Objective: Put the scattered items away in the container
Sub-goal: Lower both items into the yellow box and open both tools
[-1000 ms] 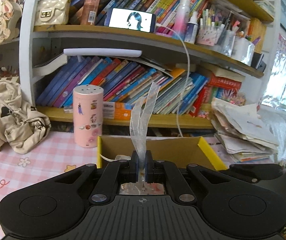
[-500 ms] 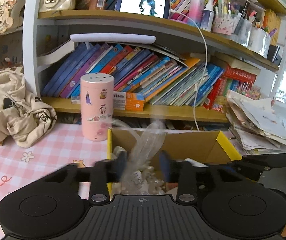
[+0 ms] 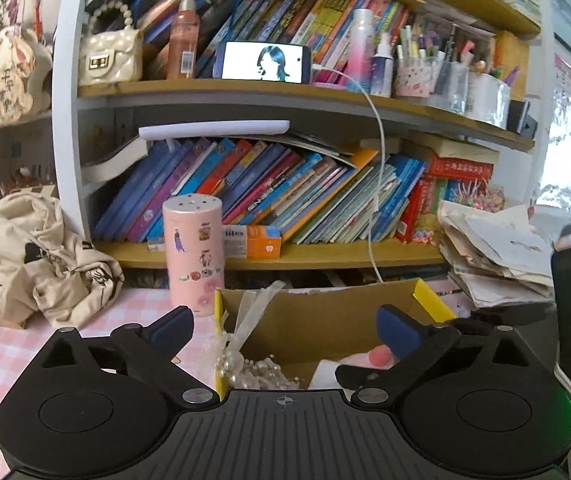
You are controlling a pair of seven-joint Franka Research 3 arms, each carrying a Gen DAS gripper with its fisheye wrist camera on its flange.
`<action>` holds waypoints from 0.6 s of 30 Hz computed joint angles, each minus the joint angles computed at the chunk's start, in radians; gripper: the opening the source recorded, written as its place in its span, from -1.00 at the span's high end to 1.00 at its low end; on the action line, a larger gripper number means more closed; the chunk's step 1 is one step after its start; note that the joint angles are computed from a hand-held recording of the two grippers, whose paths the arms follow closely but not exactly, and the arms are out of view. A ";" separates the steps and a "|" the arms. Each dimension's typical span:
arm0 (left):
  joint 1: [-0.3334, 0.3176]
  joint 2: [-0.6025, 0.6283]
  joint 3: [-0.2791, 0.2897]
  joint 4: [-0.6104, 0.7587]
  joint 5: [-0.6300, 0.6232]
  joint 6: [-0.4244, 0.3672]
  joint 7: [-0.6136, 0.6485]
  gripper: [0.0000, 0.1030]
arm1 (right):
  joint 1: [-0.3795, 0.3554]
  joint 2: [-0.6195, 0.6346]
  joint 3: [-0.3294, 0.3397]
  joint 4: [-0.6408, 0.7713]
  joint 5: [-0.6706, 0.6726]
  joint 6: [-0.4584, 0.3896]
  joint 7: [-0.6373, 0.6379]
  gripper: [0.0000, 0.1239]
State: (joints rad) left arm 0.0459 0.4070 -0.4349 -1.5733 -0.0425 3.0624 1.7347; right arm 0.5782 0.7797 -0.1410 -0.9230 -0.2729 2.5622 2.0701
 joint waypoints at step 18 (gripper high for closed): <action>0.413 -0.139 -0.436 -0.244 -0.319 0.064 0.314 -0.97 | 0.179 -0.270 -0.142 -0.396 -0.379 0.091 0.440 -0.24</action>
